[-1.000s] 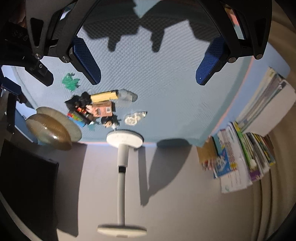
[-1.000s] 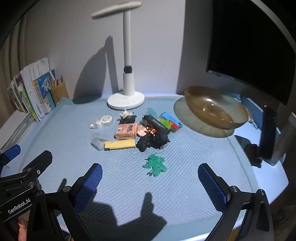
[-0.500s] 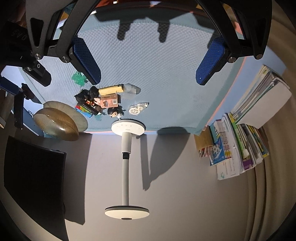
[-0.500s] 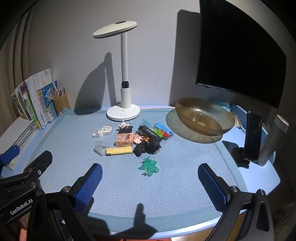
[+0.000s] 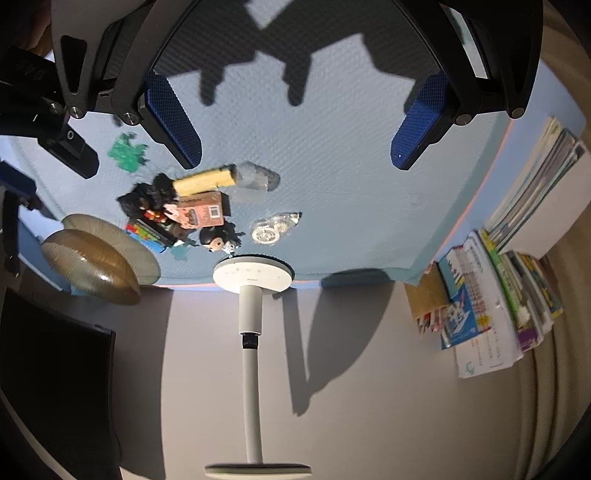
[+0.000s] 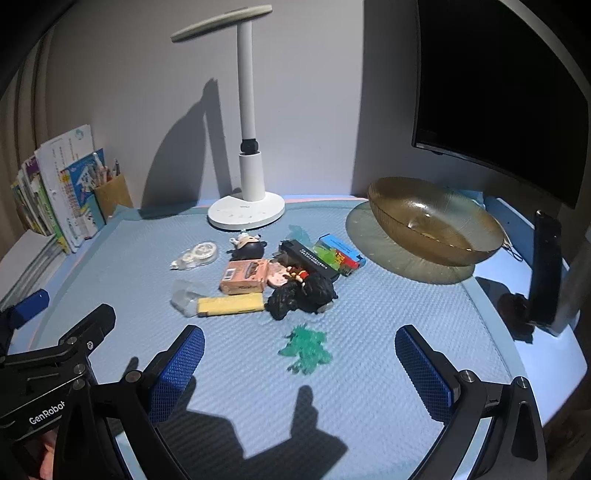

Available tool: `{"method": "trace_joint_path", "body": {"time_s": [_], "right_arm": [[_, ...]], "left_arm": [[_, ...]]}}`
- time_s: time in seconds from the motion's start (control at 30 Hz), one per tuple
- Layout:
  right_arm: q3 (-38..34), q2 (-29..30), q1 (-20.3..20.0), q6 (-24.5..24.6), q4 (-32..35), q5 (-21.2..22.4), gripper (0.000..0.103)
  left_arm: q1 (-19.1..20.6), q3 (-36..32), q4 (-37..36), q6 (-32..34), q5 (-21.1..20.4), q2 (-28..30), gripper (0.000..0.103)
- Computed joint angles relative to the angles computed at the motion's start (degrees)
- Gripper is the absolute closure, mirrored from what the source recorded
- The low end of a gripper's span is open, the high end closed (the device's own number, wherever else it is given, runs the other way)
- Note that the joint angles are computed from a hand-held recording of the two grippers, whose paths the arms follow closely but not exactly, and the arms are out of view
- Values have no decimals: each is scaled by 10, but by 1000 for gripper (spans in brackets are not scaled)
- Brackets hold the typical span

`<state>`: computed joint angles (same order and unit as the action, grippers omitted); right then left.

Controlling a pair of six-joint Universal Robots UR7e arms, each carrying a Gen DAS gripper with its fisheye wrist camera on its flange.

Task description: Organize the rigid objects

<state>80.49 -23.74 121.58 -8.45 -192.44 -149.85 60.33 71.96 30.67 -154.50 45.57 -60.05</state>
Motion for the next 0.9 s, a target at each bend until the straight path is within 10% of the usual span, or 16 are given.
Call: {"method": "trace_joint_path", "body": {"time_s": [0.23, 0.9], "right_arm": [[-68, 54, -35, -149, -83, 20, 0], [-23, 23, -71, -36, -24, 76, 0]], "left_arm": [[28, -33, -65, 61, 12, 41, 1], [63, -140, 72, -20, 43, 117, 1]]}}
